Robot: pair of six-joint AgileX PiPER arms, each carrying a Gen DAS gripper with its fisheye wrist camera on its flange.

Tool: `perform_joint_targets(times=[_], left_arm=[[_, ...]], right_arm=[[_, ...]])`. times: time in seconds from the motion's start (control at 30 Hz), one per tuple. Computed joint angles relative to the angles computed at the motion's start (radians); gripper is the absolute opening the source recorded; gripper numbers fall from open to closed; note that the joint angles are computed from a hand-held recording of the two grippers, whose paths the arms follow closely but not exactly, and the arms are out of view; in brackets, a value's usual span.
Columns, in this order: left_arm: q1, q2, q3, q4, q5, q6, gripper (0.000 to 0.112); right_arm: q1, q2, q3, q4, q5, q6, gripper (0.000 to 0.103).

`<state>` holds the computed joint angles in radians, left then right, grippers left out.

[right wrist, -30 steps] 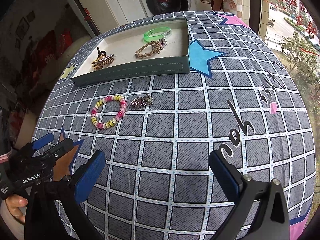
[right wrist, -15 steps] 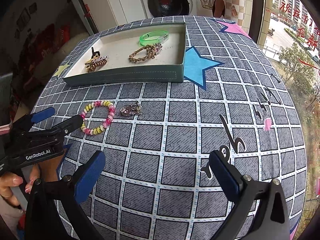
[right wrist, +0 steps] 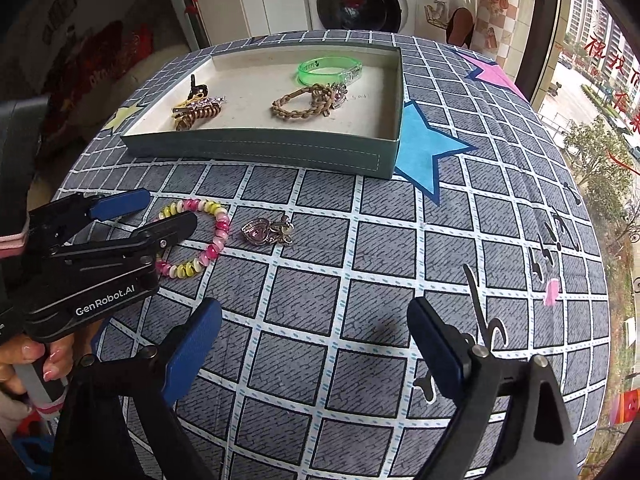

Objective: Organize jewelry
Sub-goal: 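Grasp the pink-and-yellow bead bracelet with the left tool while the right grasps the heart pendant, then carry the bead bracelet and heart pendant into the tray with both tools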

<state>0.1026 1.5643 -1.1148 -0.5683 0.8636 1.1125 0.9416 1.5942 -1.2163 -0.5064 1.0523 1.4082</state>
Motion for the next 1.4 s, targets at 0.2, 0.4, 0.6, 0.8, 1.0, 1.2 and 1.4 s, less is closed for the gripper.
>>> perform_joint_targets(times=[0.2,0.4,0.6,0.8,1.0,1.2,1.4], left_arm=[[0.028,-0.006,-0.001,0.004,-0.002,-0.013,0.026],[0.109,0.008,-0.012,-0.021,0.033,0.026,0.022],[0.124,0.006,0.002,-0.036,0.022,0.052,0.022],[0.13,-0.005,0.013,-0.041,0.021,0.057,0.022],[0.136,-0.013,0.02,-0.04,0.024,0.053,0.022],[0.142,-0.025,0.031,-0.042,0.027,0.053,0.022],[0.186,-0.014,0.003,-0.065,0.095,0.061,0.022]], right_arm=[[-0.029,0.052,-0.047,0.004,-0.002,-0.055,0.08],[-0.064,0.126,-0.136,0.008,-0.002,-0.14,0.077],[-0.065,0.192,-0.22,-0.003,0.033,-0.184,0.068],[-0.048,0.203,-0.245,-0.01,0.048,-0.163,0.035],[-0.025,0.175,-0.217,-0.026,0.051,-0.089,0.034],[0.003,0.112,-0.16,-0.034,0.037,-0.032,0.034],[0.032,0.055,-0.111,-0.039,0.019,0.034,0.034]])
